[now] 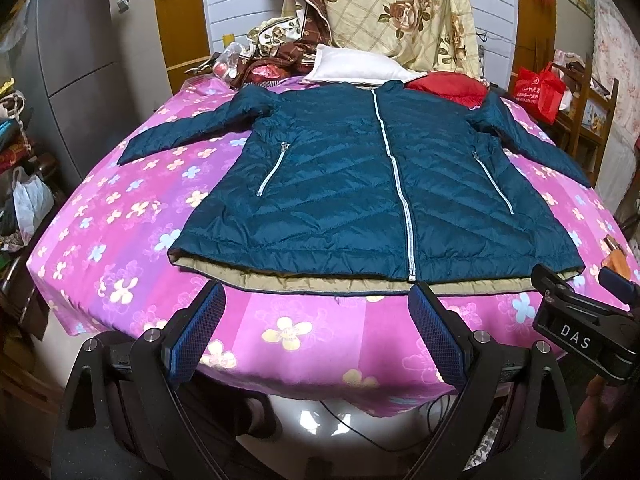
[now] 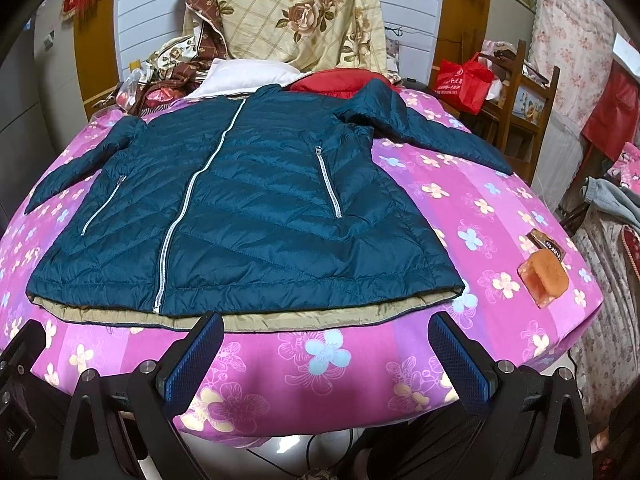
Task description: Fold large clothes
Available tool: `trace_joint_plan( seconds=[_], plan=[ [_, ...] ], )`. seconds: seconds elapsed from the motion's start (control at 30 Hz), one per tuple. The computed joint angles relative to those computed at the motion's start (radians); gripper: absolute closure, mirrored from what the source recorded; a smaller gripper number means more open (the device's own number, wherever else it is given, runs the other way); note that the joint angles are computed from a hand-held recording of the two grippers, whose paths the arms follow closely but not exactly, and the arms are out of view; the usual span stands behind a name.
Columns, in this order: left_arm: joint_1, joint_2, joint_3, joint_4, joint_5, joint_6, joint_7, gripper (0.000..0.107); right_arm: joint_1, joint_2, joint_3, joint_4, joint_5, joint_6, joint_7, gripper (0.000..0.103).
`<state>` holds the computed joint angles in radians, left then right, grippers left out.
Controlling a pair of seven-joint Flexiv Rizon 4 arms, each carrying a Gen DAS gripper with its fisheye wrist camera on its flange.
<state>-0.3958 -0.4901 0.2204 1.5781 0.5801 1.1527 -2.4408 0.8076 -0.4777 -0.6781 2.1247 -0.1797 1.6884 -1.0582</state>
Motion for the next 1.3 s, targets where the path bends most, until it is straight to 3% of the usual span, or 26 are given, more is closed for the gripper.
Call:
trace_joint_plan(
  seconds=[0.53,1.3],
  plan=[
    [0.023,-0.001,-0.01,0.013,-0.044,0.019,0.02,0.014,-0.01,0.002,0.021,-0.006,-0.026,-0.022,0.004,0.002],
    [0.031,-0.019,-0.007,0.019,-0.105,0.026,0.067,0.014,-0.144,0.013,0.141,-0.023,-0.169,-0.063,0.113,0.002]
  ],
)
